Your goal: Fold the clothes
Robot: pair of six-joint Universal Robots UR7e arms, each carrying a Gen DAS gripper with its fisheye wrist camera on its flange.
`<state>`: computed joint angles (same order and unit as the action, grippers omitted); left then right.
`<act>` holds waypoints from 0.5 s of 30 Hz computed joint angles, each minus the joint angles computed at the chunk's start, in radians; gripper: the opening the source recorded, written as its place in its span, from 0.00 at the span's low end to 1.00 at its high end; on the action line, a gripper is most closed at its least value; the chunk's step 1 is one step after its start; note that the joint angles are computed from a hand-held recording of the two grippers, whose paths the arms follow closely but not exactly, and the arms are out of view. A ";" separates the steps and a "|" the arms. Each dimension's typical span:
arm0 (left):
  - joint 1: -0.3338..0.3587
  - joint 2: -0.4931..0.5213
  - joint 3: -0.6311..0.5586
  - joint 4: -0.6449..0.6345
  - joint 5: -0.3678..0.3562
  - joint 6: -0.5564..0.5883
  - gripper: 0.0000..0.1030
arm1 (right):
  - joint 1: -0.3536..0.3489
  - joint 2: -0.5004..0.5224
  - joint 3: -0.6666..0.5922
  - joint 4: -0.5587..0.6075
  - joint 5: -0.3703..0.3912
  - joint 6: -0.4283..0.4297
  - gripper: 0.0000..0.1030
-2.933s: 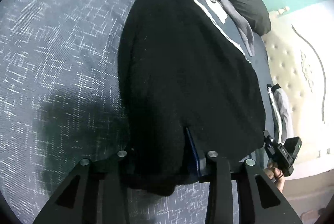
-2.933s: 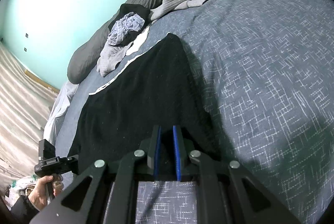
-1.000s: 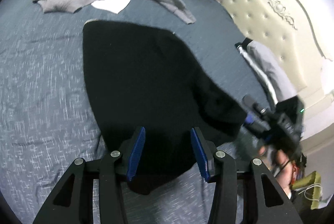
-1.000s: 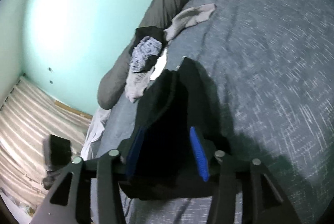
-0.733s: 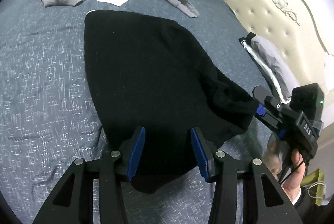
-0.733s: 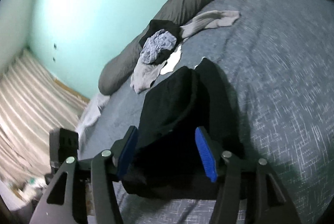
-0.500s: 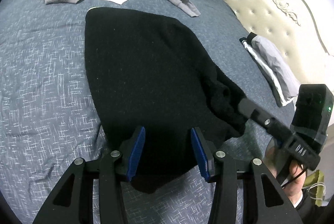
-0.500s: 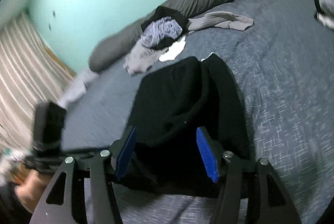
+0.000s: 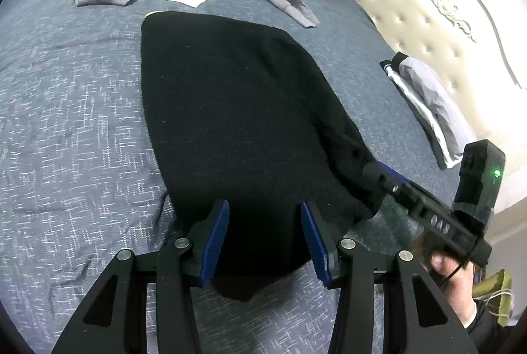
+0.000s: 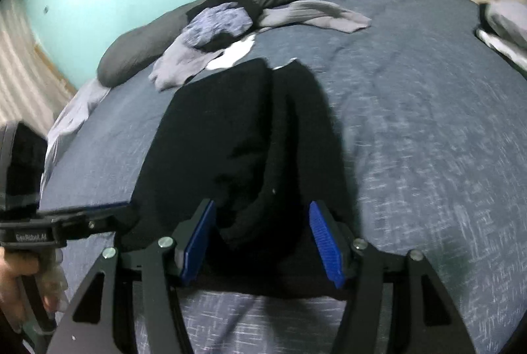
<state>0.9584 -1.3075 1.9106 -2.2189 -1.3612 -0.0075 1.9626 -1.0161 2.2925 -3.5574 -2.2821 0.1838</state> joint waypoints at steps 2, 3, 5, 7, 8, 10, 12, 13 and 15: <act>0.006 0.004 -0.008 0.002 0.004 0.005 0.48 | -0.015 -0.017 0.019 -0.025 0.021 0.023 0.53; 0.008 0.005 -0.011 0.003 0.006 0.006 0.48 | -0.020 -0.022 0.025 -0.042 0.039 0.024 0.53; 0.011 0.005 -0.017 0.004 0.010 0.008 0.48 | -0.018 -0.025 0.030 -0.080 0.075 0.012 0.53; 0.017 0.007 -0.024 0.005 0.012 0.011 0.48 | -0.017 -0.027 0.035 -0.116 0.112 0.001 0.54; 0.020 0.009 -0.027 0.005 0.013 0.014 0.48 | -0.012 -0.025 0.032 -0.124 0.119 -0.010 0.55; 0.027 0.014 -0.036 0.006 0.013 0.018 0.48 | -0.001 -0.015 0.014 -0.097 0.116 -0.032 0.57; 0.029 0.016 -0.038 0.005 0.014 0.016 0.48 | 0.008 -0.005 -0.004 -0.059 0.111 -0.047 0.58; 0.030 0.017 -0.039 0.004 0.013 0.016 0.48 | 0.011 0.000 -0.014 -0.035 0.103 -0.049 0.58; 0.032 0.019 -0.041 0.003 0.011 0.015 0.48 | 0.014 0.007 -0.025 0.001 0.092 -0.049 0.58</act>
